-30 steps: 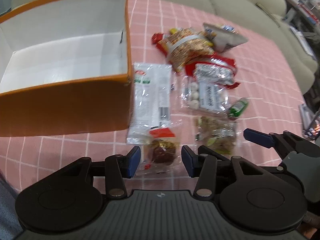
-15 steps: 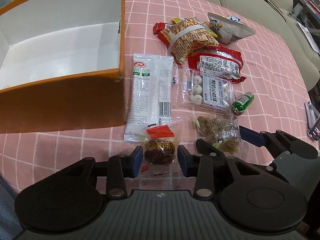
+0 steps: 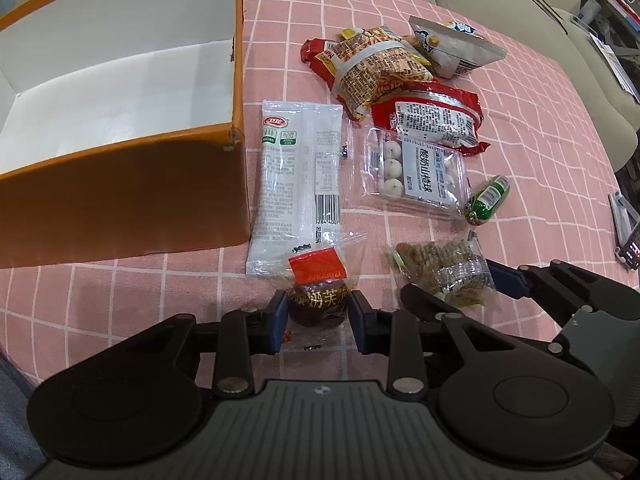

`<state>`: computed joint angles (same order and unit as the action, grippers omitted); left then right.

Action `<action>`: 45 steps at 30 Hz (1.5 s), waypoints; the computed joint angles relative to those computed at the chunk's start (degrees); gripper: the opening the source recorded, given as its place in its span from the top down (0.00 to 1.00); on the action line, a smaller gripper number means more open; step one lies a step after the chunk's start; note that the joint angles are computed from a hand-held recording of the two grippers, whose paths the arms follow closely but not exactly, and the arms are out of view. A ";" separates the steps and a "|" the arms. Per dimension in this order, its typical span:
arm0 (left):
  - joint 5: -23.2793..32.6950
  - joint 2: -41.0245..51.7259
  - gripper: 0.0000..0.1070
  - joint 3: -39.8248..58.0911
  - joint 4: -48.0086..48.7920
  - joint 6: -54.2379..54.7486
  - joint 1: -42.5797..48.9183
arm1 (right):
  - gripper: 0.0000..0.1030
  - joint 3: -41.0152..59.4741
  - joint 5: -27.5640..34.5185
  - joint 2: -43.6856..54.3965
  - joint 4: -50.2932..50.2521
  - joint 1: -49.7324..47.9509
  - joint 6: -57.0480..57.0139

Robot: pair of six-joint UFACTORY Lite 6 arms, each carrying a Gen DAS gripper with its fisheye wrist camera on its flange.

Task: Organize snacks
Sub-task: 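Carry the pastry with the left tool while the right tool carries the cracker bag into the box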

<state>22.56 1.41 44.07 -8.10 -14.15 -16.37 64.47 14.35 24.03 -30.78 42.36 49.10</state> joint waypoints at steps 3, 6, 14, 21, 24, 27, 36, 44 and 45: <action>-0.02 -1.32 0.67 -1.13 -1.03 1.39 0.39 | 0.50 -1.17 0.46 -1.65 0.29 0.40 -0.78; 0.70 -3.58 0.67 -2.43 -1.92 2.94 0.79 | 0.50 -2.40 1.16 -3.47 -0.28 0.85 -0.78; 5.19 -13.16 0.67 -5.98 -2.99 5.34 1.69 | 0.50 -5.53 2.65 -9.31 3.52 1.88 -4.69; 9.71 -22.60 0.67 -7.15 -3.07 6.53 4.44 | 0.50 -5.39 4.73 -14.83 -0.44 4.58 -1.31; 11.75 -26.77 0.67 -7.11 -3.27 7.42 5.99 | 0.50 -4.02 5.89 -16.26 -2.30 5.98 0.35; 13.85 -30.65 0.67 -6.97 -3.80 8.83 7.95 | 0.50 -2.22 7.07 -17.17 -4.00 7.25 1.27; 17.62 -34.79 0.67 -4.08 -7.52 16.64 17.73 | 0.50 6.03 8.21 -15.06 -2.68 9.23 -2.92; 18.64 -30.50 0.67 1.45 -10.41 27.43 29.53 | 0.50 19.25 7.93 -6.74 3.53 8.88 -13.01; 18.88 -29.76 0.67 2.33 -10.84 28.91 30.97 | 0.50 21.80 8.11 -5.10 5.67 8.69 -15.45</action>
<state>41.44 -28.34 46.40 -18.93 14.76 14.60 86.27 22.46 18.93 -25.11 51.05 33.64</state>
